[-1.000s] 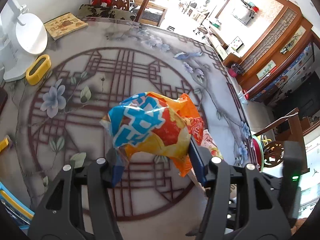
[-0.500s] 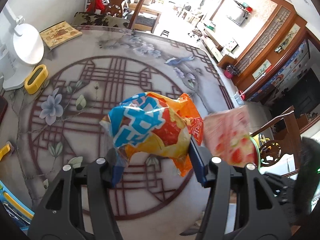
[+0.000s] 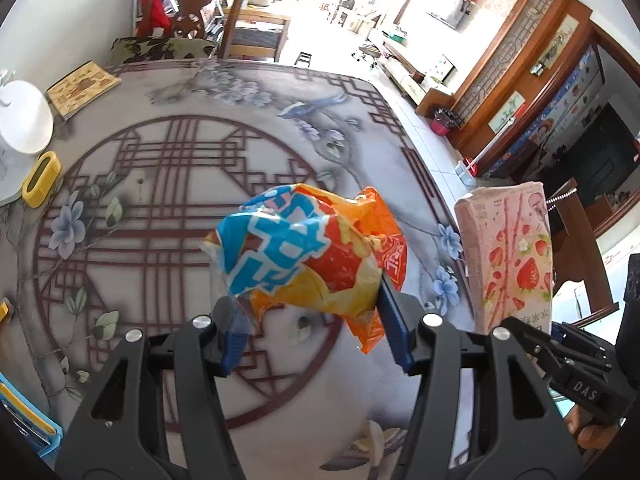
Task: Collect trash
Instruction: 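Lift the Pocky box and chip bag and carry them toward the red bucket, then open the right gripper over the bucket while the left releases the chip bag into it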
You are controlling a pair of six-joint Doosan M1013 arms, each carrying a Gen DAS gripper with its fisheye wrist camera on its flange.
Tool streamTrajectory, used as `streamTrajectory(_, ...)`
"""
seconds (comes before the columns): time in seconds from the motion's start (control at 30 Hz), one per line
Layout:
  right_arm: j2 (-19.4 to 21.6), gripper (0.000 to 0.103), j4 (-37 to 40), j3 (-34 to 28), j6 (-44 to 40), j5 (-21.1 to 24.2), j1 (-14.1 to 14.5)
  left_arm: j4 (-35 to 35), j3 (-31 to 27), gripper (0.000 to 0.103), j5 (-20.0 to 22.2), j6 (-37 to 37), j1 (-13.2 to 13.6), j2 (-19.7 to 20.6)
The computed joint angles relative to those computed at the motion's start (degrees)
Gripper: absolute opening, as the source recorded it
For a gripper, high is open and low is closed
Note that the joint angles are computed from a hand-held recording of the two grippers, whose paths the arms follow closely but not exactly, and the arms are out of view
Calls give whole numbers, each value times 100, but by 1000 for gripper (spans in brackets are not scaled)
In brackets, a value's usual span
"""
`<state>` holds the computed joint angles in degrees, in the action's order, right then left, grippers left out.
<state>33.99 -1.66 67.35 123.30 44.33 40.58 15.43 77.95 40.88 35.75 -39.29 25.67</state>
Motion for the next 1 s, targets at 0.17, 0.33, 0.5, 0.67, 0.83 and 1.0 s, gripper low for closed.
streamTrajectory(0.17,-256,32,18,444,169,-249,-152,-17,-320,55,165,101,-123,182)
streamTrajectory(0.33,-493,32,117,856,166,-466,-341,14,-736,55,383,187,-276,418)
streamTrajectory(0.5,-686,32,311,1202,53,-598,-559,-13,-1187,55,577,302,-405,678)
streamTrajectory(0.67,-823,32,466,1449,-71,-651,-769,-90,-1705,55,797,453,-534,995)
streamTrajectory(0.83,-989,32,462,1714,-99,-735,-989,-247,-2222,55,967,632,-646,1317)
streamTrajectory(1.0,-1109,32,467,1968,-15,-819,-1202,-421,-2779,55,1217,920,-738,1662)
